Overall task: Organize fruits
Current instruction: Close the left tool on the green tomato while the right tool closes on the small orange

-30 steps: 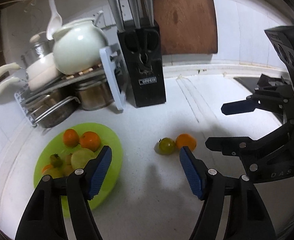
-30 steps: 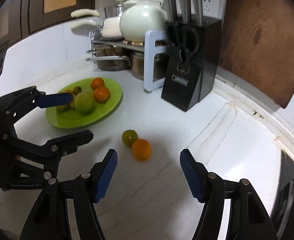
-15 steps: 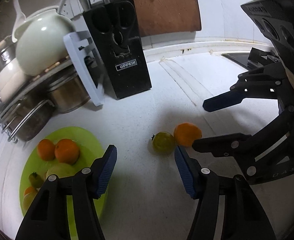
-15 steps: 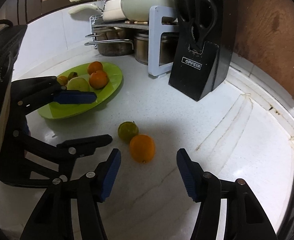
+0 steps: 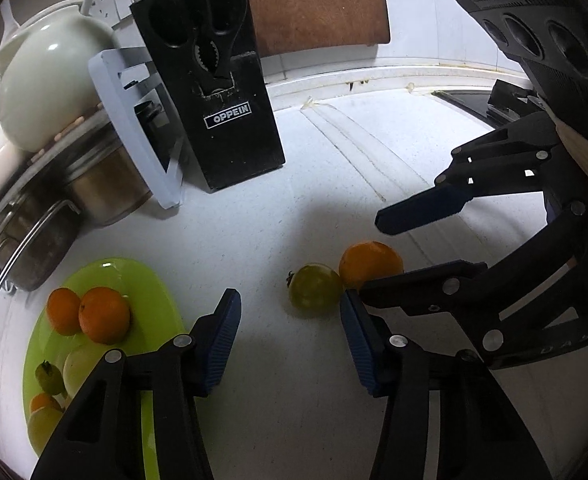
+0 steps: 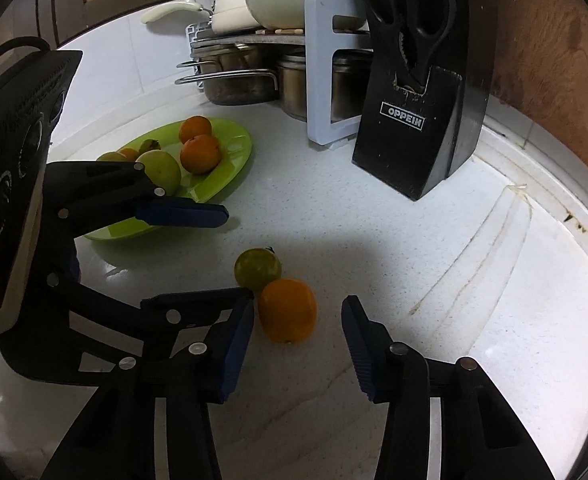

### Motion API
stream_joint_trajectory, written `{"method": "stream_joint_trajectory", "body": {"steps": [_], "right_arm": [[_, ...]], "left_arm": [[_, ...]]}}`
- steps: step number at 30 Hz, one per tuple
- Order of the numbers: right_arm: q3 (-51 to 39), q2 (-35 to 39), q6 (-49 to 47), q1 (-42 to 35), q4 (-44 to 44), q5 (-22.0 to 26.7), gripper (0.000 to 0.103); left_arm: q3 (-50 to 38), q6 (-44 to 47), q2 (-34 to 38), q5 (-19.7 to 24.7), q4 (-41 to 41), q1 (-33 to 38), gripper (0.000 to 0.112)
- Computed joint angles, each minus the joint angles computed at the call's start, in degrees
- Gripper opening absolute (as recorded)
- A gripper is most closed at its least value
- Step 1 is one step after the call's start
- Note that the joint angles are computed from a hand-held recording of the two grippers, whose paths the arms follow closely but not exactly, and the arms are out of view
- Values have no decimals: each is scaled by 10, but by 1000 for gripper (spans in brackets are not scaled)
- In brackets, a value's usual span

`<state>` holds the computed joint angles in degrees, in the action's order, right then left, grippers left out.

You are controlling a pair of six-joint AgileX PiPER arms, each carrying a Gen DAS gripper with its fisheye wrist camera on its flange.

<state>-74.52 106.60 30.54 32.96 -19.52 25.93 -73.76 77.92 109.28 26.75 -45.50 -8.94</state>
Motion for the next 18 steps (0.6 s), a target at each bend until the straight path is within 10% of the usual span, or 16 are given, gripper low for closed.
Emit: {"method": "stream_joint_trajectory", "body": {"steps": [18], "right_arm": [[22, -7, -10, -20, 42, -24, 32]], "left_arm": [[-37, -98, 28, 31, 52, -14, 34]]}}
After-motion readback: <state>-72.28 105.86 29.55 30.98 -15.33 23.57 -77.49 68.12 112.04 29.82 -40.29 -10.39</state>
